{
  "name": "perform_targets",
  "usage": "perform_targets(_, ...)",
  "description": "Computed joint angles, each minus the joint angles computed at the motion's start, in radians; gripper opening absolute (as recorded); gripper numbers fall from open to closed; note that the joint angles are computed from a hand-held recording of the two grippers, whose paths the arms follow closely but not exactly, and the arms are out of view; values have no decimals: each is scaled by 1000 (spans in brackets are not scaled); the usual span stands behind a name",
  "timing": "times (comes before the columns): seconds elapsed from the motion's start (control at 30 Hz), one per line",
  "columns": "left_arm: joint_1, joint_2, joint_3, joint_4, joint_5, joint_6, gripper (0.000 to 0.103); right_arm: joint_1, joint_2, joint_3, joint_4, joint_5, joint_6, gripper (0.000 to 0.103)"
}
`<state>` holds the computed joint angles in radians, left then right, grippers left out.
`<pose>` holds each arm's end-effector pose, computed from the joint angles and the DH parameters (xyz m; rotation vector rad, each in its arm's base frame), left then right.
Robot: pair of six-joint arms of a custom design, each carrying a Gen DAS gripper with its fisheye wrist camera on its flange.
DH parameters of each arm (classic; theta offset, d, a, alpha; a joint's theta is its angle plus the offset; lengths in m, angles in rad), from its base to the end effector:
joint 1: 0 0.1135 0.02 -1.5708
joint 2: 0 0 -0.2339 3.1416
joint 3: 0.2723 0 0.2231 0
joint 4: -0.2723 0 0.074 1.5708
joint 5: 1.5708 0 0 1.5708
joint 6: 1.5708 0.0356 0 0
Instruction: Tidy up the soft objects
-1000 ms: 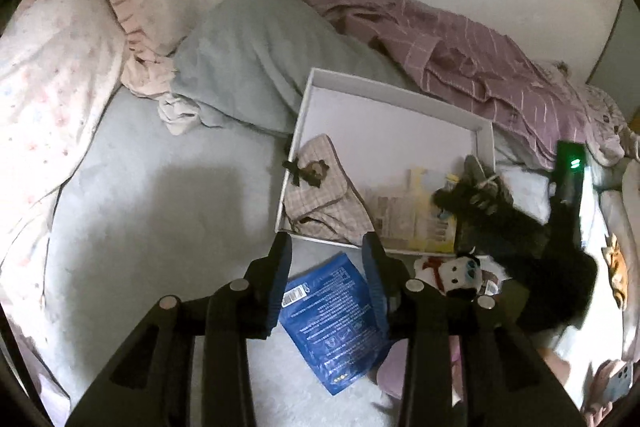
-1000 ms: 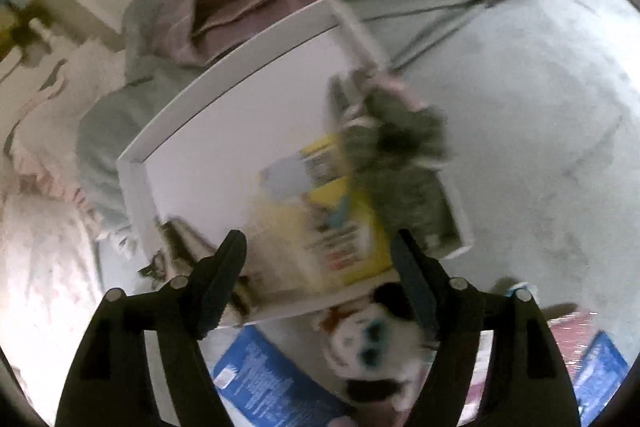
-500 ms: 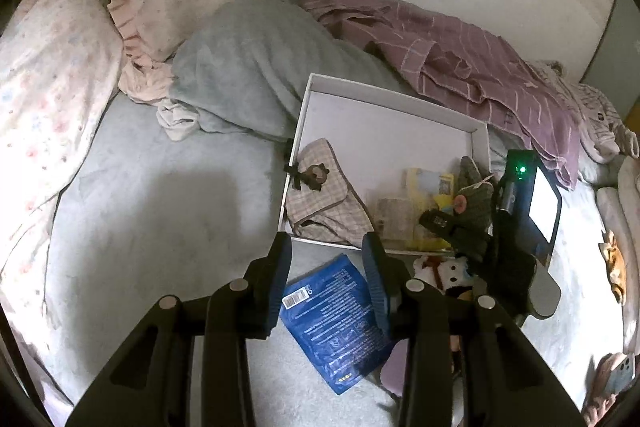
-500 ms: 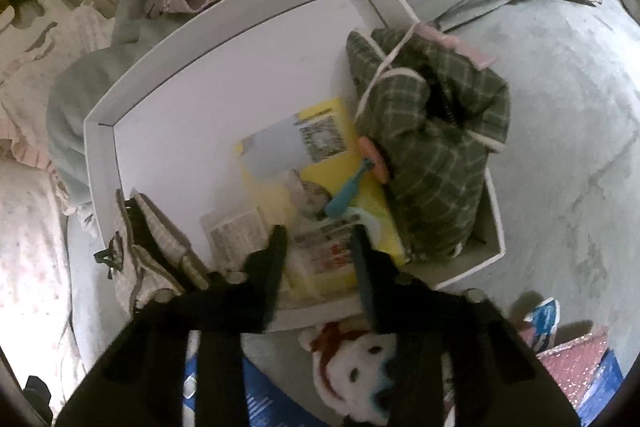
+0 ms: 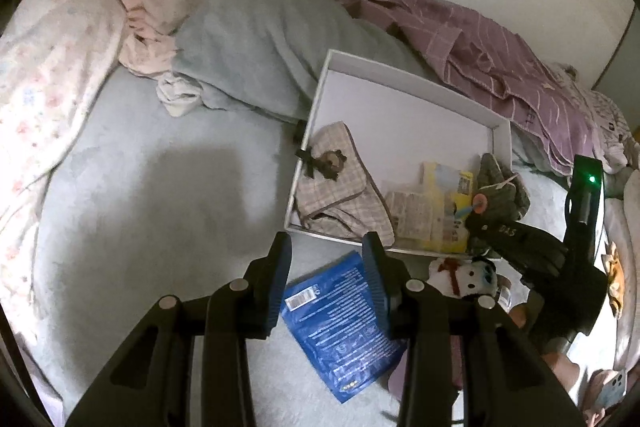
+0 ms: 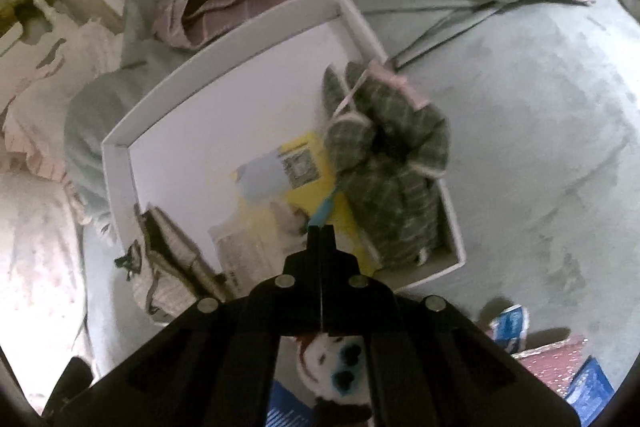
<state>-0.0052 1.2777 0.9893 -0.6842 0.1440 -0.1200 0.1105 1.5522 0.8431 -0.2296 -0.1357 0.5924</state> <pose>0.2370 -0.0063 0.2436 -0.0894 2.5430 -0.2322 0.2801 0.0359 0.1648 0.5550 2.4966 0.4510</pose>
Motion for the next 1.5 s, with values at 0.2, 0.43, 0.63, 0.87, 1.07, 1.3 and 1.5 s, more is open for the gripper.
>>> perform_targets(0.2,12,132,35,-14,54,8,36,33,36,46,-97,6,-27,7)
perform_targets(0.43,46,224,75,-90,122,29,36,128,-109,20,-193,69,-87,44)
perform_targets(0.63,63,207,72,-106,119,36,36,245,-135,60,-255,119,-131,69)
perform_targets(0.87,144,248,79,-120,69,129,36,325,-56,84,-256,60,-276,77)
perform_targets(1.07,235,356,84,-120,170,290,36,406,100,121,-222,78,-309,78)
perform_targets(1.3,260,485,91,-71,188,356,36,514,173,16,-45,167,-380,103)
perform_targets(1.5,276,484,63,-49,301,371,75,539,137,-59,44,215,-321,103)
